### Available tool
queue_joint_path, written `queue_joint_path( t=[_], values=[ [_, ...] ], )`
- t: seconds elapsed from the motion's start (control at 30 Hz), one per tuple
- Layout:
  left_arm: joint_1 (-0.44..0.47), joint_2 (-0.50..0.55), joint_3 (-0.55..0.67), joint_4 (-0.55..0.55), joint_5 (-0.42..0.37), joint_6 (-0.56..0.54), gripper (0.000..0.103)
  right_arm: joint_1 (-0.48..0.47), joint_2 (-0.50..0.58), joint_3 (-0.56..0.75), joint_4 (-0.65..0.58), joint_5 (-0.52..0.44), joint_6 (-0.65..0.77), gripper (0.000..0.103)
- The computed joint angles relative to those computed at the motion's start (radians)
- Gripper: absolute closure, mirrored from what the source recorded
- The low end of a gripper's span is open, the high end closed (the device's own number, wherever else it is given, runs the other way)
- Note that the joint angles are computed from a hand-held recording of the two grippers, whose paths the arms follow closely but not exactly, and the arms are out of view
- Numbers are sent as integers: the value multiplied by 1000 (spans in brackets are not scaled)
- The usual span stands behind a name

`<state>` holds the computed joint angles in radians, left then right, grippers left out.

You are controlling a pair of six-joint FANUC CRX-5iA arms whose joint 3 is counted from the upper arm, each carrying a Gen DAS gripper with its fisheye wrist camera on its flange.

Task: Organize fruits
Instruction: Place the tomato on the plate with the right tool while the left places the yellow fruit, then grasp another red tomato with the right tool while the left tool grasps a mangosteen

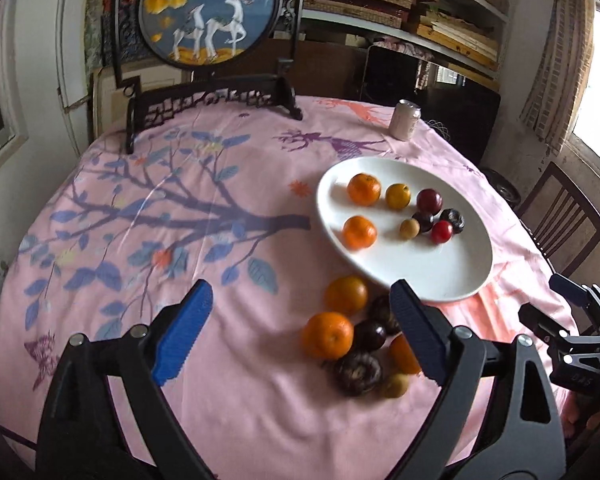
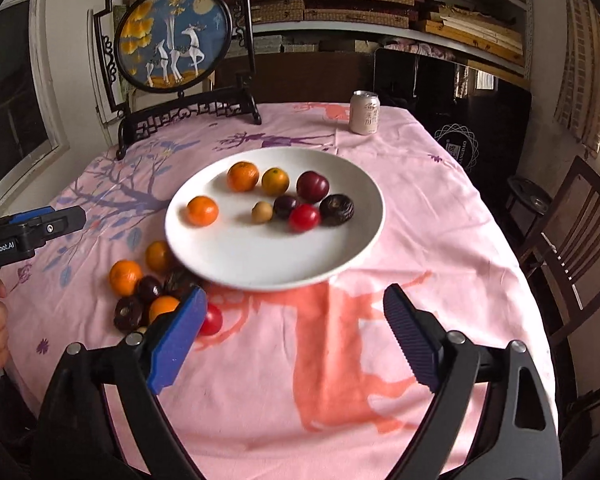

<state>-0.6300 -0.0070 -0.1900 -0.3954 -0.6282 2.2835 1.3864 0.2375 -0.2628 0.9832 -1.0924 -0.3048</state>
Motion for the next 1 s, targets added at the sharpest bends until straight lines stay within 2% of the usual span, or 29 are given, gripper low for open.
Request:
queue_joint_path(
  t=[0.07, 0.17, 0.33, 0.4, 0.43, 0.47, 0.53, 0.63, 0.8, 0.93, 1.0],
  values=[
    [20, -18, -38, 20, 0, 0, 11, 13, 15, 19, -7, -12, 14, 12],
    [30, -35, -66, -13, -31, 60, 11, 13, 40, 41, -20, 15, 32, 9],
    [48, -82, -139, 18, -15, 31, 11, -6, 79, 59, -56, 96, 56, 9],
    [44, -95, -156, 17, -13, 17, 11, -10, 86, 60, -62, 118, 68, 21],
    [42, -98, -163, 20, -11, 8, 11, -13, 91, 68, -78, 127, 86, 33],
    [39, -100, -170, 26, -9, 1, 11, -17, 94, 74, -97, 143, 107, 41],
    [45, -102, -188, 65, 10, -40, 11, -28, 101, 85, -124, 173, 142, 47],
    [42, -95, -198, 100, 28, -86, 11, -46, 118, 106, -163, 198, 190, 54],
    [29, -61, -187, 124, 20, -126, 11, -90, 146, 139, -216, 263, 261, 55],
    [21, -31, -173, 147, 11, -149, 11, -102, 176, 182, -220, 248, 311, 71],
    [17, -20, -167, 157, 13, -165, 11, -103, 171, 182, -228, 253, 316, 73]
  ],
)
